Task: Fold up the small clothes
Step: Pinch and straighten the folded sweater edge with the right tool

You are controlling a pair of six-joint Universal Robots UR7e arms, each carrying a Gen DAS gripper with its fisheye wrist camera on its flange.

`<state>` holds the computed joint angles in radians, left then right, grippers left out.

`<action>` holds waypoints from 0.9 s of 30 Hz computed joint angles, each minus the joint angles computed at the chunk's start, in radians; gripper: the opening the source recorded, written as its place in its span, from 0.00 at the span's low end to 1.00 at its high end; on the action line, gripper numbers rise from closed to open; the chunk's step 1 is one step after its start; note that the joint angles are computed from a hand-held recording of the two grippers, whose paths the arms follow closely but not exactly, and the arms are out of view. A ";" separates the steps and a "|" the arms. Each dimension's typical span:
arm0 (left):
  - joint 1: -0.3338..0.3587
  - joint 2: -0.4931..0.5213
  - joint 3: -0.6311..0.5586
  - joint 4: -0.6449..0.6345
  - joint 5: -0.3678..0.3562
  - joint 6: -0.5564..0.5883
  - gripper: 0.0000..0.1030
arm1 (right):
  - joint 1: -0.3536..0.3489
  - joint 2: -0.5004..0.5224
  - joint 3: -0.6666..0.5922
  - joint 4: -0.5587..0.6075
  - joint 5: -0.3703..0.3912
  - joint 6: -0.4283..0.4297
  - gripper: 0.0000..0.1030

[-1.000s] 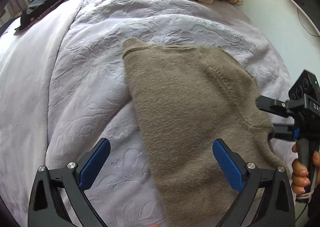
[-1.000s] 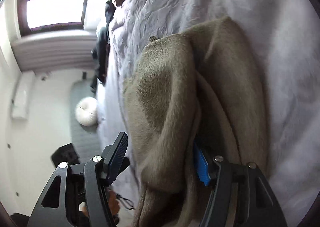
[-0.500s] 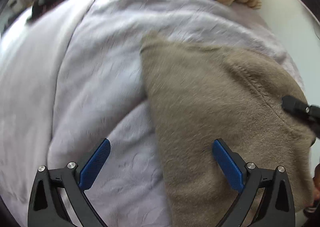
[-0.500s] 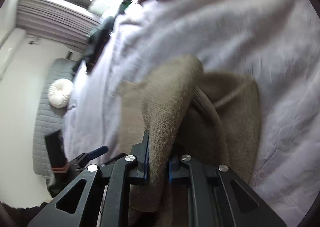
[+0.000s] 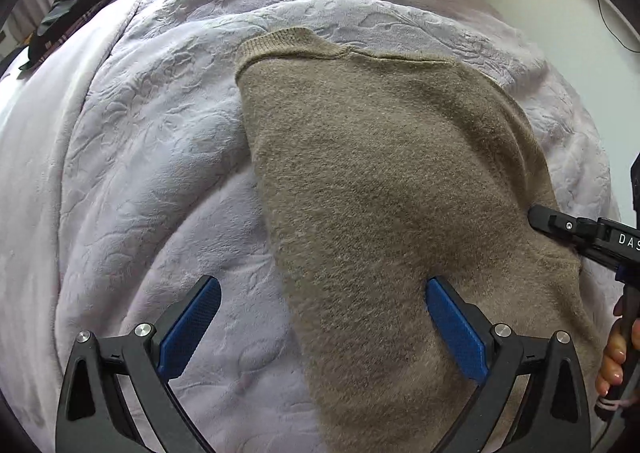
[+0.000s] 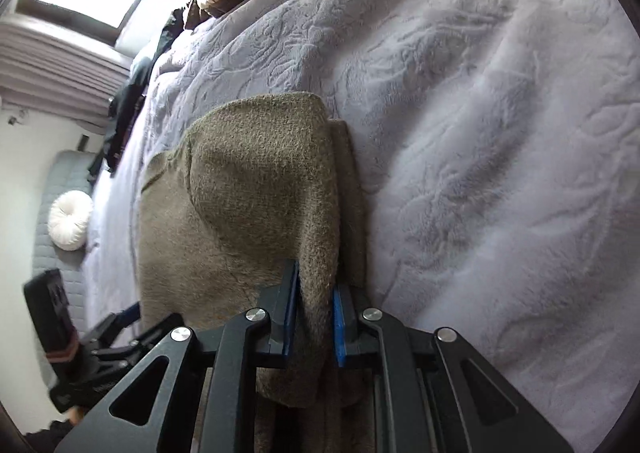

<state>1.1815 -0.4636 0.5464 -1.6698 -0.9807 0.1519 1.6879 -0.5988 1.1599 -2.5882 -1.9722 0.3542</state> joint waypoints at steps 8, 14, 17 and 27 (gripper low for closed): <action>0.001 -0.061 0.039 0.024 0.009 0.024 1.00 | 0.040 -0.069 0.069 0.006 0.001 0.068 0.23; -0.001 -0.113 0.105 0.061 -0.015 0.006 1.00 | 0.084 -0.106 0.135 0.044 0.051 0.031 0.26; -0.004 -0.149 0.188 0.049 -0.002 -0.004 1.00 | 0.116 -0.102 0.142 0.101 -0.041 0.028 0.09; 0.000 -0.217 0.333 0.040 0.014 -0.054 1.00 | 0.085 -0.132 0.254 0.097 -0.101 0.146 0.09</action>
